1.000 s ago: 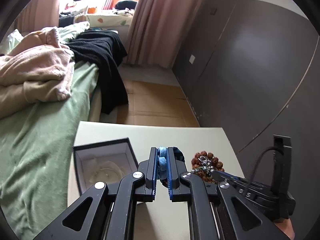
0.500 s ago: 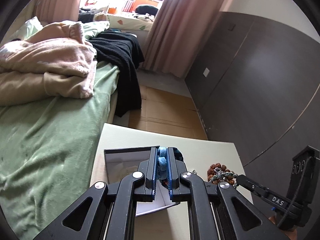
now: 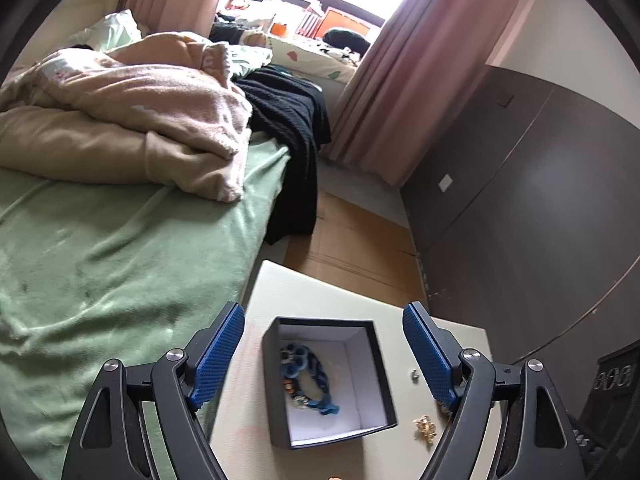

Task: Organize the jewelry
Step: 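Drop blue bracelet into box with left tool while right tool lowers grey bracelet in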

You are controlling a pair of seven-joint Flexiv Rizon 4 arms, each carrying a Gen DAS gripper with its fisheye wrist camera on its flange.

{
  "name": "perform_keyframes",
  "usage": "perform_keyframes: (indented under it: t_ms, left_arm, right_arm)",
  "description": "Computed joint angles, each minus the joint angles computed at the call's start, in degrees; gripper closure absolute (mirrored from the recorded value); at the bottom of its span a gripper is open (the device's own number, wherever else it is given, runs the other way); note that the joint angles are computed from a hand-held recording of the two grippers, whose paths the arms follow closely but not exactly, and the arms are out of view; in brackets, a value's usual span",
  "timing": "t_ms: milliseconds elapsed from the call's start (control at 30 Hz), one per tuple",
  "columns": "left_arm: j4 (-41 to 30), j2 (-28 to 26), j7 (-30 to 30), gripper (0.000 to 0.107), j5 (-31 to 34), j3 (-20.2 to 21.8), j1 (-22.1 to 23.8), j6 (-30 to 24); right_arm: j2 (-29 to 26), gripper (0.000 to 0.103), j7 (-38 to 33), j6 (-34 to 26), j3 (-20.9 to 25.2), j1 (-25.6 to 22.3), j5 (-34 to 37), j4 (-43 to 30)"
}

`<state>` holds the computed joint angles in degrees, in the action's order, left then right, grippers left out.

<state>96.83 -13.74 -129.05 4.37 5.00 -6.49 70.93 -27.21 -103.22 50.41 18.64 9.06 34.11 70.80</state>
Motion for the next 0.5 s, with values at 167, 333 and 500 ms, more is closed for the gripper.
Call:
perform_keyframes:
  t_ms: [167,333,500]
  left_arm:
    - [1.30,0.30,2.19,0.025,-2.36,-0.86,0.93,0.23]
    - [1.89,0.23,4.01,0.025,-4.14,-1.32,1.55,0.01]
    - [2.57,0.14,5.28,0.025,-5.92,-1.55,1.84,0.25]
  right_arm:
    - [-0.51,0.093,-2.38,0.16,1.88,0.09,3.01,-1.24]
    - [-1.30,0.093,-2.63,0.35,2.20,1.57,3.80,-2.27]
    - [-3.11,0.092,-1.85,0.31,2.44,3.35,3.39,-4.11]
